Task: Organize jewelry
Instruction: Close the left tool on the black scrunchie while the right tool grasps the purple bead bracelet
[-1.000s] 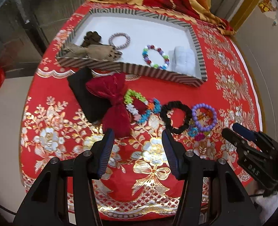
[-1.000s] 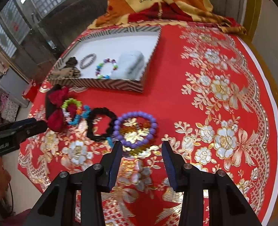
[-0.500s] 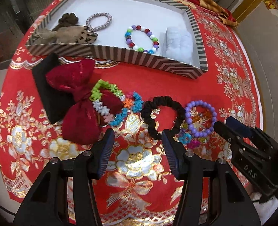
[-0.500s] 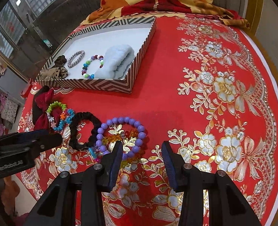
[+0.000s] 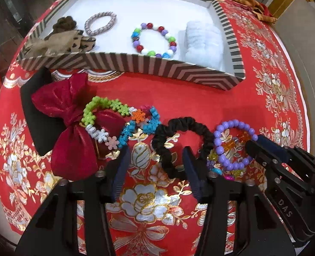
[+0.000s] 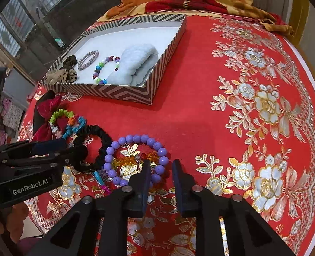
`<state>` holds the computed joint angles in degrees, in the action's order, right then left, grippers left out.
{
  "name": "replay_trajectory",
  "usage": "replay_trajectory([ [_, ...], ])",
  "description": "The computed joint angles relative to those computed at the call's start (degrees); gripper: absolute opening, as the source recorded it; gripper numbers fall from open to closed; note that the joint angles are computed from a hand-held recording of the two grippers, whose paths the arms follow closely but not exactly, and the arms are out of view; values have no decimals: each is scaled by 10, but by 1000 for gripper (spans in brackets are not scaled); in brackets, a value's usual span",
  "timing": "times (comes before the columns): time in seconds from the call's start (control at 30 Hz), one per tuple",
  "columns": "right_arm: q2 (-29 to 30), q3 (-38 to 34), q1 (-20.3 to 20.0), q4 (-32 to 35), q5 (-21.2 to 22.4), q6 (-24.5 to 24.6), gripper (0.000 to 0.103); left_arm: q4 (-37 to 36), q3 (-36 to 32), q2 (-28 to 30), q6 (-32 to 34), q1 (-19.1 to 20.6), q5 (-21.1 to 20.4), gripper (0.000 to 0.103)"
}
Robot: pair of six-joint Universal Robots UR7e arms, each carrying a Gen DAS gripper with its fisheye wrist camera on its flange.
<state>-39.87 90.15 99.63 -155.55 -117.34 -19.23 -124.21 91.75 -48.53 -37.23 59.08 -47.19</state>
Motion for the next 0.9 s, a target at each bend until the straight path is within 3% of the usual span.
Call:
replay_trajectory([
  [0.1,1,-1,-2,-3,8,-1,10,-6,-3,3,15,1,2,12],
  [0.2,-8,5,-2,-7,29,-2,9,-23,-1,-1,22,6,-14,8],
  [0.57,-43,20,13,-18,69,-4,9,-59,26,-43,40,-1,-46,5],
  [0.9,-52,25,25,-28,72,-6,9,-56,43,-76,43,-19,-28,5],
])
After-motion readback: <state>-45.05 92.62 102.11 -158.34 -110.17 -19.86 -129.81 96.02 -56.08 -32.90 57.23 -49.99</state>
